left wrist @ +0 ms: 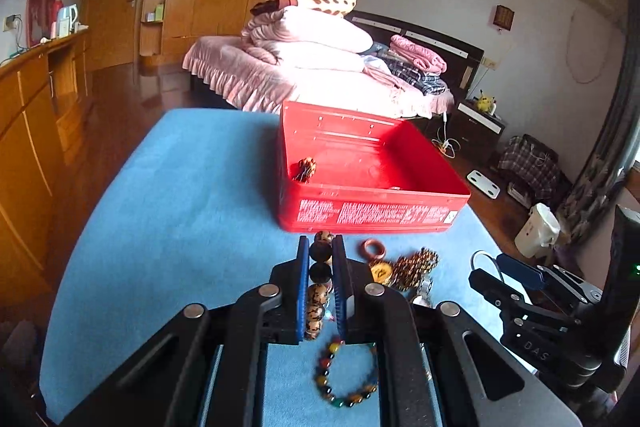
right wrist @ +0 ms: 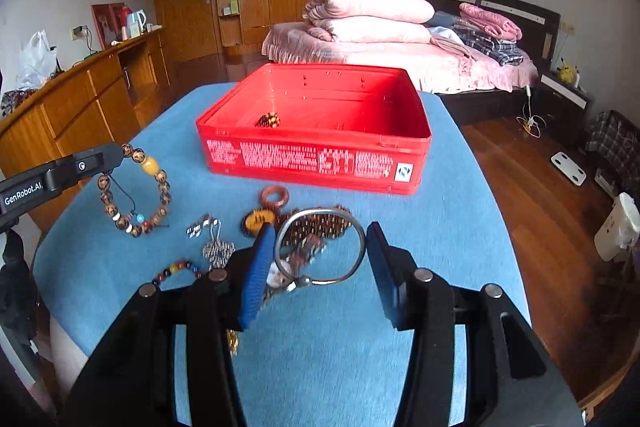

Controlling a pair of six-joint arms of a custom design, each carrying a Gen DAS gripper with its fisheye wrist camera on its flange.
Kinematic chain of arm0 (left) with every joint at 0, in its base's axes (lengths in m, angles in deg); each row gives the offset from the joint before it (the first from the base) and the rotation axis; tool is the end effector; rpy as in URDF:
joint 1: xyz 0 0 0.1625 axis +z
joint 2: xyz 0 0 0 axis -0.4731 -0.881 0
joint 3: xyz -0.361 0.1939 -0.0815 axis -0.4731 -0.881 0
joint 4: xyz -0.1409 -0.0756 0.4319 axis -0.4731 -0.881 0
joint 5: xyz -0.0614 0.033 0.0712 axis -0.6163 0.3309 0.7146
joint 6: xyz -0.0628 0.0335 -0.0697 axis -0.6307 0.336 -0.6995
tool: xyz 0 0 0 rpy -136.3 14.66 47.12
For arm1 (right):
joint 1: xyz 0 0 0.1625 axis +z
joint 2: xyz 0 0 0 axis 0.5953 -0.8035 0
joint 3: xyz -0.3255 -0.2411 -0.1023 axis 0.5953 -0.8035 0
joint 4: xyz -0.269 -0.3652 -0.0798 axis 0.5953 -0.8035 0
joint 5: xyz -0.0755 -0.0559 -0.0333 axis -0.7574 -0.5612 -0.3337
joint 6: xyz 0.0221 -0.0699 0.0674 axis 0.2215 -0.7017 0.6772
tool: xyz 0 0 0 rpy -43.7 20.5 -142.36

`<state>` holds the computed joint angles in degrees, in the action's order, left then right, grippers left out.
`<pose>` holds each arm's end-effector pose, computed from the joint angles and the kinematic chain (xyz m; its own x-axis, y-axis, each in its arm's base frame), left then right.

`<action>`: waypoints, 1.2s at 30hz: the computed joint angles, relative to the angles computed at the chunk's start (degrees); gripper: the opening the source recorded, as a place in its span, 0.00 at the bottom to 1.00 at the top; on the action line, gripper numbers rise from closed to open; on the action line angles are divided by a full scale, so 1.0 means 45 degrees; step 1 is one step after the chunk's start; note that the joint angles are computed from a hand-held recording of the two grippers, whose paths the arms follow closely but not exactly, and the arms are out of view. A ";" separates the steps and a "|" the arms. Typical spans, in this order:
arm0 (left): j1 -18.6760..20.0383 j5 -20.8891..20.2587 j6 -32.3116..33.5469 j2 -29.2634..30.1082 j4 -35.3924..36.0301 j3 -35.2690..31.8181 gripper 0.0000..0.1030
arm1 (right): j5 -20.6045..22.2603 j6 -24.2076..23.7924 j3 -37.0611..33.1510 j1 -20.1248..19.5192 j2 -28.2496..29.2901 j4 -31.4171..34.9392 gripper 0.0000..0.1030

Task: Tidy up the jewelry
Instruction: 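Grasp the brown wooden bead bracelet with the left tool while the right tool grasps another silver bangle, then carry both items into the red tin and open both tools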

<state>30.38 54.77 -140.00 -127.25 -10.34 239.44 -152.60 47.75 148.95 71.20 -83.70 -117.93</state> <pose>-0.1829 -0.2217 0.1784 -0.8069 -0.3126 -0.5012 0.3010 0.5124 -0.8042 0.2187 -0.3404 0.1015 -0.5602 -0.6285 0.5396 -0.8205 0.5104 -0.2574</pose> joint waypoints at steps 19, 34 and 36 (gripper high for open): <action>0.4154 0.3543 0.7502 0.1745 -0.7524 -0.1022 0.11 | -0.0378 0.1081 -0.3630 0.0766 0.1948 0.1724 0.44; 0.7950 0.3067 1.5423 0.5789 -1.7392 -0.1967 0.11 | -0.0936 0.1498 -0.6467 0.0320 0.4294 0.3031 0.44; 0.8290 0.2923 1.5863 0.5993 -1.7920 -0.2005 0.11 | -0.0883 0.1533 -0.6691 0.0259 0.4486 0.3173 0.44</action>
